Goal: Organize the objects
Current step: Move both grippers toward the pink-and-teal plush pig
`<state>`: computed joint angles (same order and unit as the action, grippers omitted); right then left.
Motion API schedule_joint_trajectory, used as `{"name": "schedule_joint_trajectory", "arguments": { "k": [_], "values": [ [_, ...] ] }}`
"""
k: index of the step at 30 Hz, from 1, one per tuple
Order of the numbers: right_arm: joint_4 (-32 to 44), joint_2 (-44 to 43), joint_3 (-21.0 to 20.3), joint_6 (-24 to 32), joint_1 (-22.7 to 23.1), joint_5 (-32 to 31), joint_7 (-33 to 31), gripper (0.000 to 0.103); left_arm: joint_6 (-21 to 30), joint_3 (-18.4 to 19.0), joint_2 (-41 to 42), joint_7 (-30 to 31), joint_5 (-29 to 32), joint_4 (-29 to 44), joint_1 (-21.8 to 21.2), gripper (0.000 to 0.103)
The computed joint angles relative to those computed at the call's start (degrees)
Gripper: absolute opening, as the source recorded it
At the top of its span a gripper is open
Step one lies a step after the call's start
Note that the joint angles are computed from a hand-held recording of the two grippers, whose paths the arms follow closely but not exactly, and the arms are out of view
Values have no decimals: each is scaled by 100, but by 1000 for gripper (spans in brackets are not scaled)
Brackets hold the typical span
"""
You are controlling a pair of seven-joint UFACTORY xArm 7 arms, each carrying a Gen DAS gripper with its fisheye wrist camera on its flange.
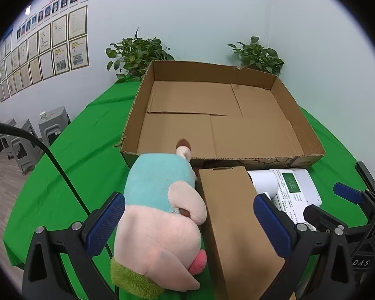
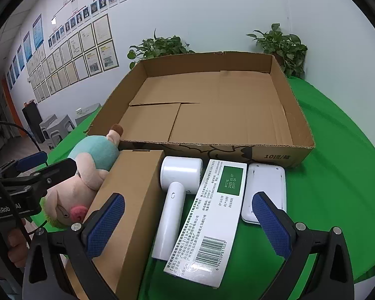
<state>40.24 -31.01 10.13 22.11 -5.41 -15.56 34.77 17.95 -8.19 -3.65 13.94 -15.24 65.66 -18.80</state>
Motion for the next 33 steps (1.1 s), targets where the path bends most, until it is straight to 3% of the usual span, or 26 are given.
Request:
{"name": "schedule_joint_trajectory", "arguments": {
  "k": [16,25,33],
  "values": [
    [-97,-113,59,68,-103,-156,152,103,-333,-38,24,27,8,-85,-90,102],
    [-61,114,-36,-109,57,-52,-38,103,-317,-10,17,30,-1,-118,-46,102],
    [53,349,-88,-267,184,38,-250,103,-98,83,17,390,-509,-77,-20,102]
  ]
}}
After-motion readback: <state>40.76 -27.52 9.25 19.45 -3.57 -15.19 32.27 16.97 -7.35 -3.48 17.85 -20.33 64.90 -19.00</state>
